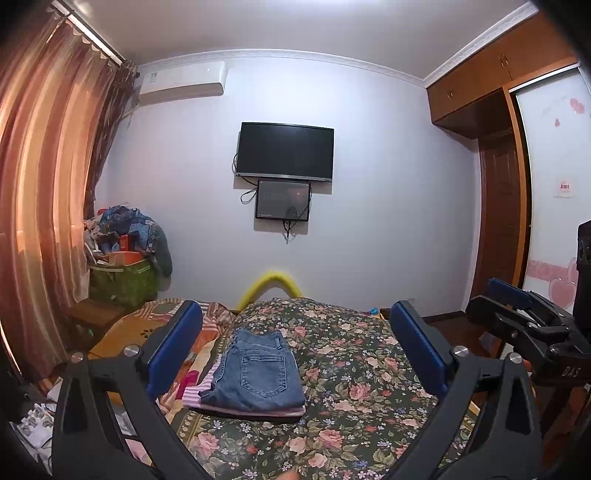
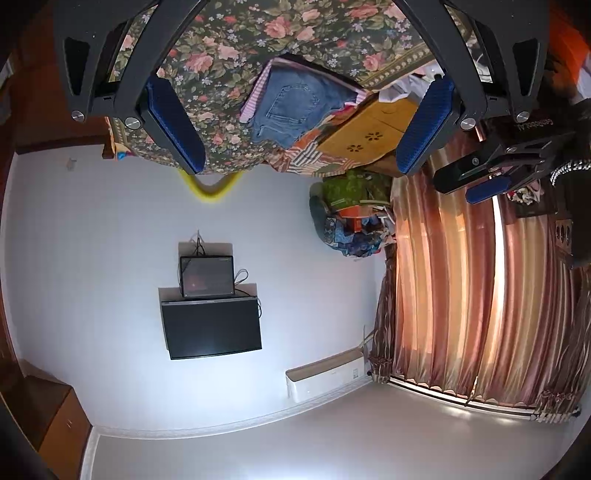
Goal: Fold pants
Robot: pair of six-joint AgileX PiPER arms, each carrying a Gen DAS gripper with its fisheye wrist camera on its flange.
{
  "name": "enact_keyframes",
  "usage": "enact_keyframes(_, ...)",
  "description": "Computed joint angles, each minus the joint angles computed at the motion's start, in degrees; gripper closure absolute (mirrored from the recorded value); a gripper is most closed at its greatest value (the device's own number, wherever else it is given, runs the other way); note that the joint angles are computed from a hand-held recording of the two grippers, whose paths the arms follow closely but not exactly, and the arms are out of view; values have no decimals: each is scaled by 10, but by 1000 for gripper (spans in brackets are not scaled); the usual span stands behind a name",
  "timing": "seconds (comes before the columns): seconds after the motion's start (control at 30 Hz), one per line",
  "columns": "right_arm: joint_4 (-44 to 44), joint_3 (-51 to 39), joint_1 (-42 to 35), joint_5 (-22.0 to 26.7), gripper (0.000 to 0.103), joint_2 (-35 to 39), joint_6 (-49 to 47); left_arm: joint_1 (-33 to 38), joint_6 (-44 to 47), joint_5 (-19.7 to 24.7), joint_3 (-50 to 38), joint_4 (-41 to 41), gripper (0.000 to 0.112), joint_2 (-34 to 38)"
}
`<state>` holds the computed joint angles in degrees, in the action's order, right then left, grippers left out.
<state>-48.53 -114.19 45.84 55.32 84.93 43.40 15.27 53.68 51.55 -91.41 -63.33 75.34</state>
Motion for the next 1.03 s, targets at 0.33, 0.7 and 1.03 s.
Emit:
enact_keyframes(0.33, -5, 0, 3, 5, 0, 3, 5, 2, 7, 4, 4, -3, 9, 1)
enact_keyframes(0.7, -10, 1, 7, 7, 0, 6, 14, 5, -7, 14, -7, 5, 9, 13)
enact_keyframes(1.03, 2, 1, 2, 7, 0, 6, 9, 6, -7, 20, -11, 7, 9, 20)
